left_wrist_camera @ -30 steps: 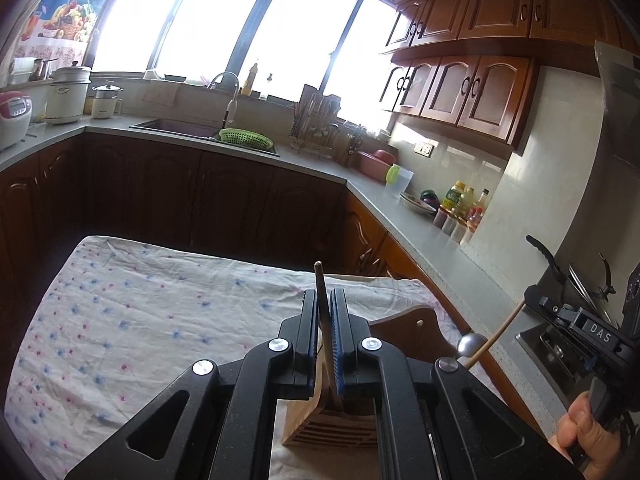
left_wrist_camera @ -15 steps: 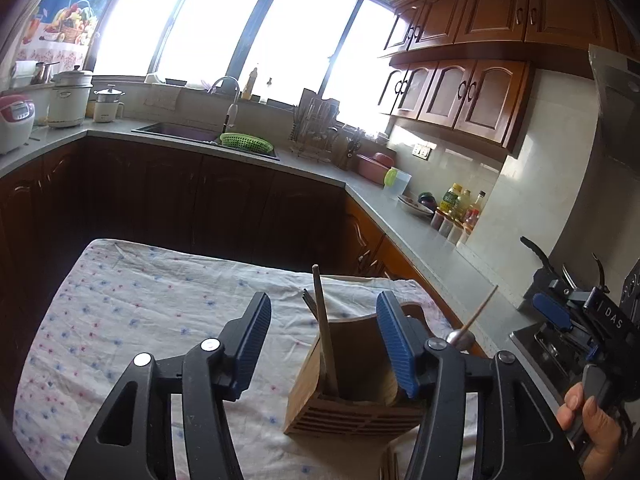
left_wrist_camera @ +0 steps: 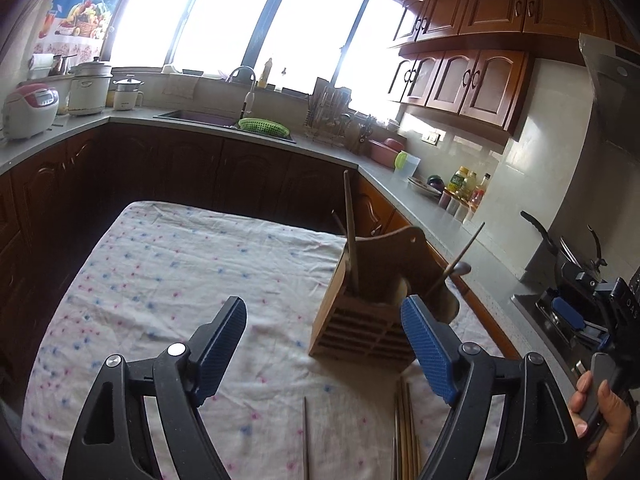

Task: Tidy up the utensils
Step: 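Open both tools to release the chopsticks in the caddy, then grasp a metal chopstick with the left tool while the right tool grasps a wooden chopstick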

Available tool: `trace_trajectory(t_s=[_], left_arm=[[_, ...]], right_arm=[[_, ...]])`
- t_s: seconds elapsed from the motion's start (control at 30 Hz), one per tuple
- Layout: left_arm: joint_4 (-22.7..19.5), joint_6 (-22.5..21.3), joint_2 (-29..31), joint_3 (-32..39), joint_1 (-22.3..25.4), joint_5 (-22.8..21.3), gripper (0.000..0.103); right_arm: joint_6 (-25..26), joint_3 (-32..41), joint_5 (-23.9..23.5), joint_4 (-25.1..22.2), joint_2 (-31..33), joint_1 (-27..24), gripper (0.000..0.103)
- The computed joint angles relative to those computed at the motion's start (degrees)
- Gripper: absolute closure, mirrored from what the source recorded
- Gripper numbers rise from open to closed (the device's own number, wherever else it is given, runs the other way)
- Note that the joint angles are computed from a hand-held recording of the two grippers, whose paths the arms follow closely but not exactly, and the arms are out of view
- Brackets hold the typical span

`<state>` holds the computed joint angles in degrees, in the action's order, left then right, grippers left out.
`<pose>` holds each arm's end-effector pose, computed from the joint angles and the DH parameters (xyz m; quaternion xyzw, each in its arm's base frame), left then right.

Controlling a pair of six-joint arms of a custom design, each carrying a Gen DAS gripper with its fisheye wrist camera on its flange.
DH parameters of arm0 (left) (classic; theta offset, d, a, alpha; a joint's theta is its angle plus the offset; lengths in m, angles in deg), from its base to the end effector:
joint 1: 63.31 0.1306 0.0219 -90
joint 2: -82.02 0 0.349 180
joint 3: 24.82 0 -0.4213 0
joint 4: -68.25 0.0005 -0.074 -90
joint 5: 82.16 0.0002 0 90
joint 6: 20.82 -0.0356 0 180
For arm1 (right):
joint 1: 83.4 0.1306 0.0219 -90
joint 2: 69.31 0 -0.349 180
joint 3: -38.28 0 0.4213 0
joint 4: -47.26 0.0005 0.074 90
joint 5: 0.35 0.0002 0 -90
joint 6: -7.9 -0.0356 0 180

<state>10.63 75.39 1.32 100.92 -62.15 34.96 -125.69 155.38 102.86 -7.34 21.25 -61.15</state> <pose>0.5461 -0.0057 0.6077 0.0605 0.8525 -0.2251 0.4679 0.4642 0.1806 0.6165 0.2159 0.8261 0.1950 0.4827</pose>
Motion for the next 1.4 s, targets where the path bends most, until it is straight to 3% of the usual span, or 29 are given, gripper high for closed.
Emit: trace_trajectory(t_s=[0.33,0.73,1.1,1.3,1.4], left_arm=[[-5.76,-0.78,-9.27,-11.8,2.47,0.64,0.023],[-11.66,-3.32,-11.8,-14.68,0.92,-2.84,0.023],[-15.78,-6.64,-7.96,-11.11,-1.58,-5.44,0.024],[-18.0,-8.6,-3.05,-5.82,-3.51,-7.82,0.027],[-18.87,-9.21,-0.42,-3.01,-4.49,-8.91,0.039]], right_arm=[[-5.7,-11.95,5.02,-5.05,-9.03,6.41,0.009],[-8.43,-17.37,6.59,-11.1,-11.95,10.54,0.009],[-8.41,-17.65,4.47,-14.4,-10.65,10.9,0.011],[-6.82,-15.67,3.04,-16.31,-8.1,10.12,0.027],[-6.22,-14.7,3.05,-17.22,-6.82,9.37,0.035]])
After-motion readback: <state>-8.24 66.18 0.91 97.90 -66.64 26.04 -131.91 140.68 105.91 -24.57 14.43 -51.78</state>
